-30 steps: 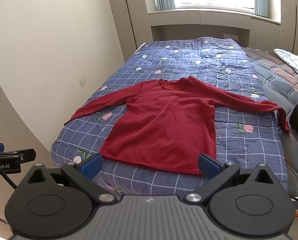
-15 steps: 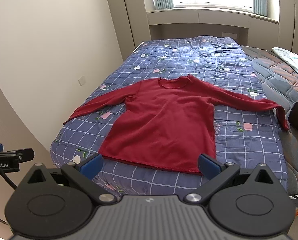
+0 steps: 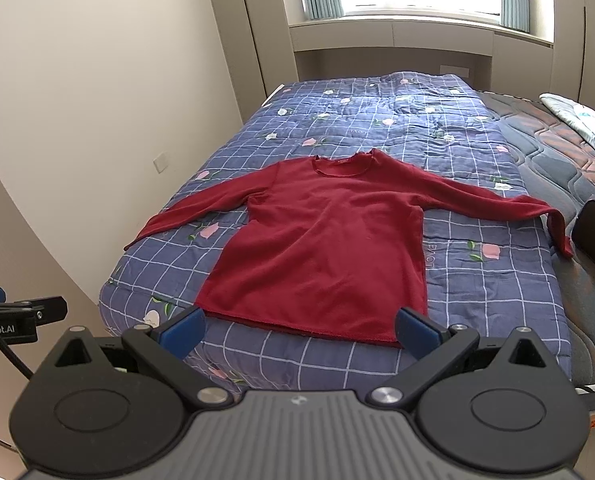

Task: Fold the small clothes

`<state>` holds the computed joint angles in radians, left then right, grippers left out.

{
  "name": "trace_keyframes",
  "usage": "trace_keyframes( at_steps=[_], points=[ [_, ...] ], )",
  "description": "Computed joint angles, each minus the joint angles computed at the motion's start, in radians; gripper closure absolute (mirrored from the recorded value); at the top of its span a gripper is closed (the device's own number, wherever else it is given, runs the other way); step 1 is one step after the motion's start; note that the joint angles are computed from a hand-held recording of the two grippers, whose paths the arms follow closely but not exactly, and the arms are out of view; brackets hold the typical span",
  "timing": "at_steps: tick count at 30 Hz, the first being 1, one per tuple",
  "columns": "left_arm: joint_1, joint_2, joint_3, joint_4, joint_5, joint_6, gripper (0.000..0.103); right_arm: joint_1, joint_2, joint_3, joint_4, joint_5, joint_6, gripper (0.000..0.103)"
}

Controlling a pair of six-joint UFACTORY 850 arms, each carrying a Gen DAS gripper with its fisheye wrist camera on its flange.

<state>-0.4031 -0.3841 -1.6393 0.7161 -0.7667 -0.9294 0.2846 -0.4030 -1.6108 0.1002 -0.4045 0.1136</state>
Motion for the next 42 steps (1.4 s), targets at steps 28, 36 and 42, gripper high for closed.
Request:
trace_keyframes(
  at_steps=[28,36,42],
  points=[
    [0.015,-0.008,-0.048,-0.092,0.012,0.029,0.001,0.002,0.030,0.013,-0.048,0.039,0.028,0.000],
    [0.011,-0.010,-0.088,-0.130,0.002,0.081,0.001,0.005,0.043,0.020,-0.077,0.051,0.064,0.000],
    [0.013,-0.007,-0.092,-0.137,0.015,0.097,0.001,0.007,0.050,0.030,-0.107,0.053,0.103,0.000]
  ],
)
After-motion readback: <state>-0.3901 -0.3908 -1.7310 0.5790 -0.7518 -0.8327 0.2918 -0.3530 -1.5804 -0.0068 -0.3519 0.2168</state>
